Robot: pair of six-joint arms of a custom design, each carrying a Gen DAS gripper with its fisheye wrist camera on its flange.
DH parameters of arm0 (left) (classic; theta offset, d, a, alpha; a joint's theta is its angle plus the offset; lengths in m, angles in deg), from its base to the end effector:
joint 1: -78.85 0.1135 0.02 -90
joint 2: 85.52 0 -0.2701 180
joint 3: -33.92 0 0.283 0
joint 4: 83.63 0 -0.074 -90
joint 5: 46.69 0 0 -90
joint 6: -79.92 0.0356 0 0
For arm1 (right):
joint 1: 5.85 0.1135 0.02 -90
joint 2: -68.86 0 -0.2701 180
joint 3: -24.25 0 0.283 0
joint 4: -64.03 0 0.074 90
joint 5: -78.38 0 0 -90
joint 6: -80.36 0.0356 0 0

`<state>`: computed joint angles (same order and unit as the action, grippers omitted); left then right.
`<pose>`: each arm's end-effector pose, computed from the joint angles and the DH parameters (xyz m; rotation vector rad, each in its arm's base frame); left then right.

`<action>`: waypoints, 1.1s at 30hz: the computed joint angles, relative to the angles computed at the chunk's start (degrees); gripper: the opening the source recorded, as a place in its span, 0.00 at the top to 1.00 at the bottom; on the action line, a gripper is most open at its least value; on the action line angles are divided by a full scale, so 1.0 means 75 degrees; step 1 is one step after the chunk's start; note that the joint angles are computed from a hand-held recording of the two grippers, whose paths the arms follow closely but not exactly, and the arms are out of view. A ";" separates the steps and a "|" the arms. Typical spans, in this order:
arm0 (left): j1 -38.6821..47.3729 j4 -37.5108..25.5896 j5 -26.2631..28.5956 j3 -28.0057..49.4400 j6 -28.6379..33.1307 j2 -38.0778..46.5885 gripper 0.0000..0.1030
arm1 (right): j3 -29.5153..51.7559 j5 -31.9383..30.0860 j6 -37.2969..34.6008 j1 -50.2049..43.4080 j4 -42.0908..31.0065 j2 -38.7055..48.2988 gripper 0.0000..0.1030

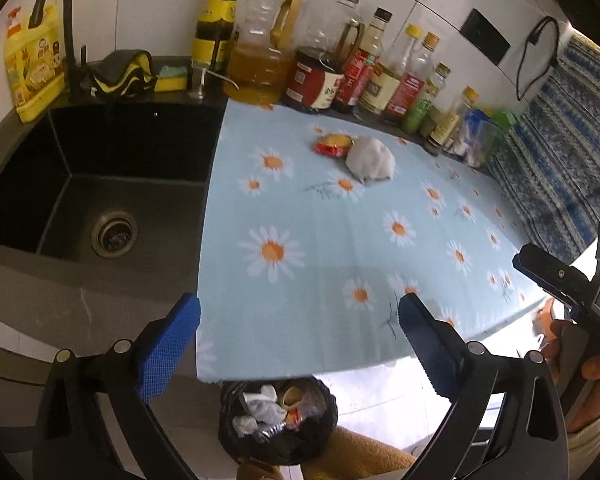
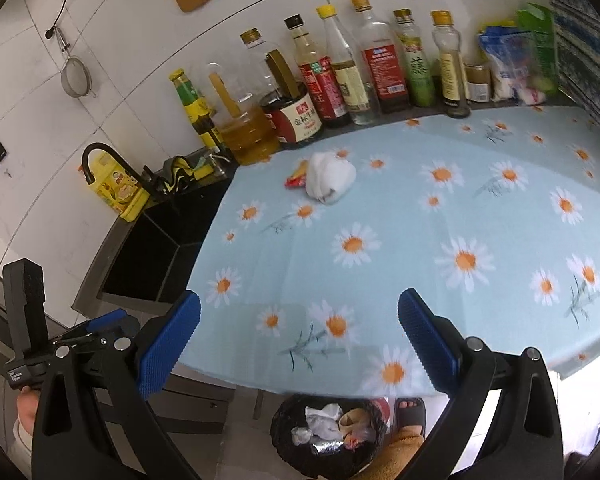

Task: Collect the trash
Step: 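Lift both open tools back up toward the tissue ball and snack wrapper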

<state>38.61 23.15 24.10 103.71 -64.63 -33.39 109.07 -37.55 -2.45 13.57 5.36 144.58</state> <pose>0.1486 -0.1104 0.3238 -0.4382 2.4460 -0.2818 0.2792 0.1149 0.3393 -0.4681 2.4168 0.7574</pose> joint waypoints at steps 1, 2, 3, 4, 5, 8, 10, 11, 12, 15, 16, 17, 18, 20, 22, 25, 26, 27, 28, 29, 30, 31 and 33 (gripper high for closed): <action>0.0073 0.0025 -0.0028 0.0094 0.0046 0.0123 0.07 | 0.0189 -0.0045 -0.0070 -0.0025 0.0077 0.0225 0.05; 0.0152 0.0051 -0.0051 0.0191 0.0086 0.0256 0.07 | 0.0307 -0.0086 -0.0121 -0.0057 0.0131 0.0372 0.05; 0.0203 0.0063 -0.0062 0.0257 0.0099 0.0337 0.07 | 0.0430 -0.0157 -0.0185 -0.0088 0.0166 0.0530 0.05; 0.0251 0.0071 -0.0075 0.0319 0.0095 0.0421 0.07 | 0.0636 -0.0217 -0.0283 -0.0110 0.0176 0.0781 0.05; 0.0328 0.0084 -0.0087 0.0412 0.0098 0.0552 0.07 | 0.0799 -0.0197 -0.0320 -0.0103 0.0198 0.0975 0.05; 0.0377 0.0085 -0.0287 0.0573 0.0005 0.0801 0.07 | 0.1324 -0.0167 -0.0523 -0.0108 0.0282 0.1606 0.05; 0.0433 0.0033 -0.0393 0.0753 -0.0082 0.1057 0.07 | 0.1666 -0.0183 -0.0684 -0.0122 0.0337 0.2021 0.05; 0.0477 0.0022 -0.0387 0.0804 -0.0105 0.1133 0.07 | 0.1893 -0.0286 -0.0807 -0.0147 0.0296 0.2291 0.05; 0.0528 0.0009 -0.0383 0.0879 -0.0147 0.1244 0.07 | 0.2180 -0.0363 -0.0918 -0.0172 0.0180 0.2600 0.05; 0.0658 -0.0038 -0.0396 0.1106 -0.0262 0.1573 0.07 | 0.3010 -0.0744 -0.1196 -0.0251 -0.0223 0.3423 0.05; 0.0701 -0.0048 -0.0392 0.1183 -0.0323 0.1699 0.07 | 0.3266 -0.0828 -0.1337 -0.0255 -0.0337 0.3655 0.05; 0.0744 -0.0056 -0.0372 0.1253 -0.0386 0.1826 0.07 | 0.3442 -0.0836 -0.1458 -0.0240 -0.0380 0.3817 0.05; 0.0769 -0.0071 -0.0362 0.1317 -0.0444 0.1937 0.07 | 0.3705 -0.0863 -0.1611 -0.0229 -0.0451 0.4052 0.05; 0.0796 -0.0123 -0.0376 0.1466 -0.0591 0.2188 0.07 | 0.4176 -0.0927 -0.1799 -0.0200 -0.0646 0.4460 0.05; 0.0800 -0.0163 -0.0373 0.1572 -0.0720 0.2395 0.07 | 0.4742 -0.0955 -0.1967 -0.0166 -0.0830 0.4939 0.05; 0.0840 -0.0233 -0.0267 0.1726 -0.0931 0.2705 0.07 | 0.5442 -0.0779 -0.2286 -0.0075 -0.0836 0.5614 0.05; 0.0829 -0.0249 -0.0271 0.1749 -0.1033 0.2764 0.07 | 0.5846 -0.0745 -0.2445 -0.0049 -0.1012 0.5969 0.05; 0.0807 -0.0270 -0.0279 0.1786 -0.1160 0.2842 0.07 | 0.6171 -0.0817 -0.2527 -0.0054 -0.1177 0.6246 0.05; 0.0798 -0.0292 -0.0283 0.1816 -0.1222 0.2895 0.07 | 0.6686 -0.0924 -0.2606 -0.0073 -0.1367 0.6685 0.05; 0.0788 -0.0322 -0.0293 0.1847 -0.1325 0.2965 0.07 | 0.7050 -0.0932 -0.2699 -0.0063 -0.1515 0.6980 0.05; 0.0778 -0.0317 -0.0288 0.1853 -0.1399 0.2995 0.07 | 0.7439 -0.0934 -0.2826 -0.0053 -0.1701 0.7275 0.06; 0.0785 -0.0295 -0.0263 0.1851 -0.1471 0.3016 0.07 | 0.7704 -0.0935 -0.2910 -0.0036 -0.1814 0.7479 0.08; 0.0816 -0.0283 -0.0215 0.1893 -0.1610 0.3095 0.07 | 0.8605 -0.0897 -0.3133 0.0029 -0.2261 0.8115 0.13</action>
